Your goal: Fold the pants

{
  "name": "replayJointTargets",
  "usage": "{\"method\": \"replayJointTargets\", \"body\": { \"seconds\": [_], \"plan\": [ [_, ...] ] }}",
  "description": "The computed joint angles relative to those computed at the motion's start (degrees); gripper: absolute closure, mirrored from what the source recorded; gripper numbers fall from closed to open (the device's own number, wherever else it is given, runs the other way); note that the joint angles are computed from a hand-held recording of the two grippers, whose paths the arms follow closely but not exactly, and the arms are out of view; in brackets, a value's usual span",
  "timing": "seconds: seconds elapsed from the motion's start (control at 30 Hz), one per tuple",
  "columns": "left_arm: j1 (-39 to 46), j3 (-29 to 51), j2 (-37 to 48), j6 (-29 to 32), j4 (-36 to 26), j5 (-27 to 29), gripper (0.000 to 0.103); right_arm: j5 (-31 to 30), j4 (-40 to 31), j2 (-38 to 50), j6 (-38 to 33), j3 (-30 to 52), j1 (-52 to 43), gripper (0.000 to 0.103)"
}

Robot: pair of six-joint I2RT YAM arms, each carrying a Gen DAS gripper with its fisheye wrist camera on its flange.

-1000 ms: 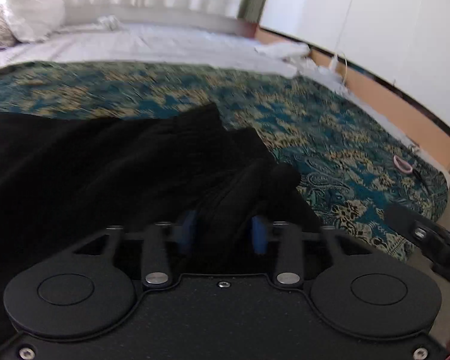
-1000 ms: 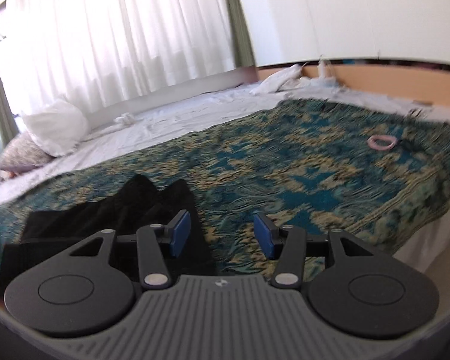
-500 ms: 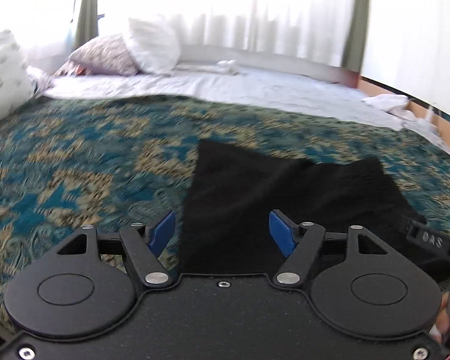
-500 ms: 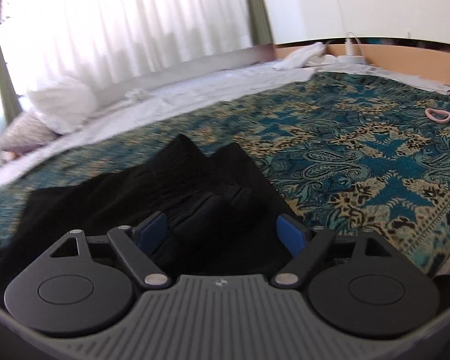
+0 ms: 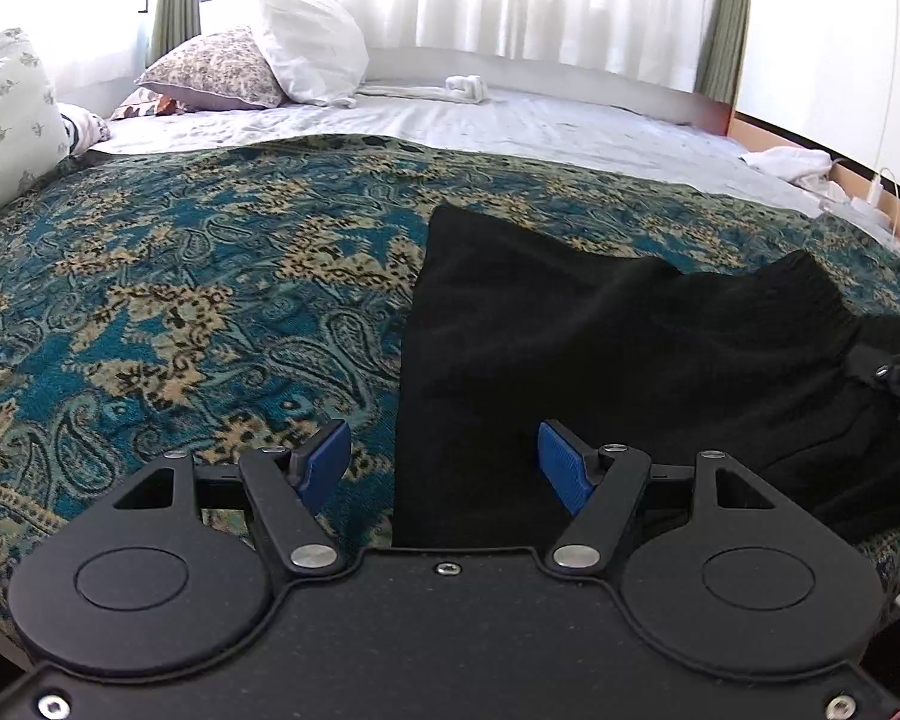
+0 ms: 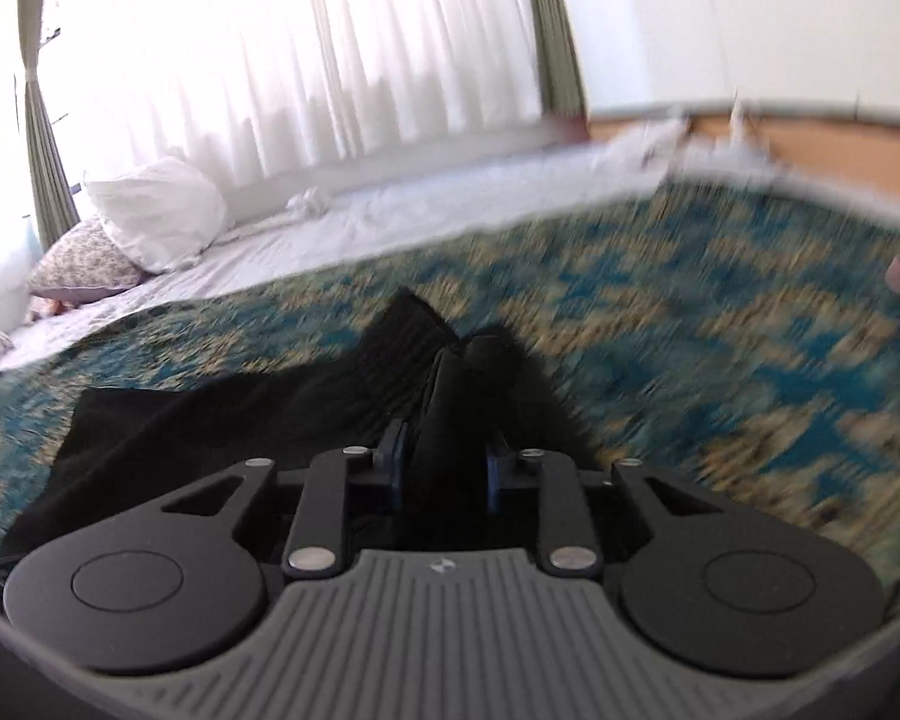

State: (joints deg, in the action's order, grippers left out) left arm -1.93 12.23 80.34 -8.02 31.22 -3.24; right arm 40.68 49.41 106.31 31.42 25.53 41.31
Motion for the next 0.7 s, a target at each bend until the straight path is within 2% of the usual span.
{"method": "replayJointTargets", "body": {
  "seconds": [0.07, 0.13, 0.27, 0.37, 0.43, 0.5, 0.53, 0.63, 0.7],
  "plan": [
    [-0.2, -0.1, 0.8, -0.2, 0.2, 0.7, 0.036, 5.9, 1.7, 0.4, -0.9, -1.2, 2.2, 0.076],
    [-0.4, -0.3, 1.9, -0.4, 1.0, 1.4, 0.036, 9.0, 0.8, 1.0, 1.4, -1.8, 3.0, 0.076],
    [-1.8, -0.8, 2.6, -0.8, 2.3, 0.3, 0.036, 7.7, -1.4, 2.8, 6.8, -2.5, 2.0, 0.073],
    [-1.9, -0.1, 1.3, -0.5, 0.0, 0.1, 0.036, 9.3, -0.3, 4.4, 5.7, -2.5, 3.1, 0.071],
    [-1.8, 0.1, 0.0, -0.3, -0.5, -0.5, 0.043, 9.8, -0.5, 5.1, 5.0, -2.1, 3.5, 0.070],
    [-1.7, 1.3, -0.5, 1.4, 0.0, -0.4, 0.084, 9.6, -0.4, 5.2, 5.2, -2.2, 3.6, 0.069],
    [-1.7, 2.8, -0.6, 2.4, -1.1, 0.3, 0.089, 9.4, -0.5, 5.1, 5.5, -2.4, 3.6, 0.069],
    [-0.8, 10.0, 2.7, 4.4, -4.8, 6.7, 0.088, 9.4, -0.9, 5.1, 6.2, -2.4, 3.7, 0.066],
    [-0.4, 16.3, 7.9, 5.8, -6.6, 10.8, 0.088, 9.7, -1.2, 5.3, 6.1, -2.1, 3.9, 0.065]
  ]
}}
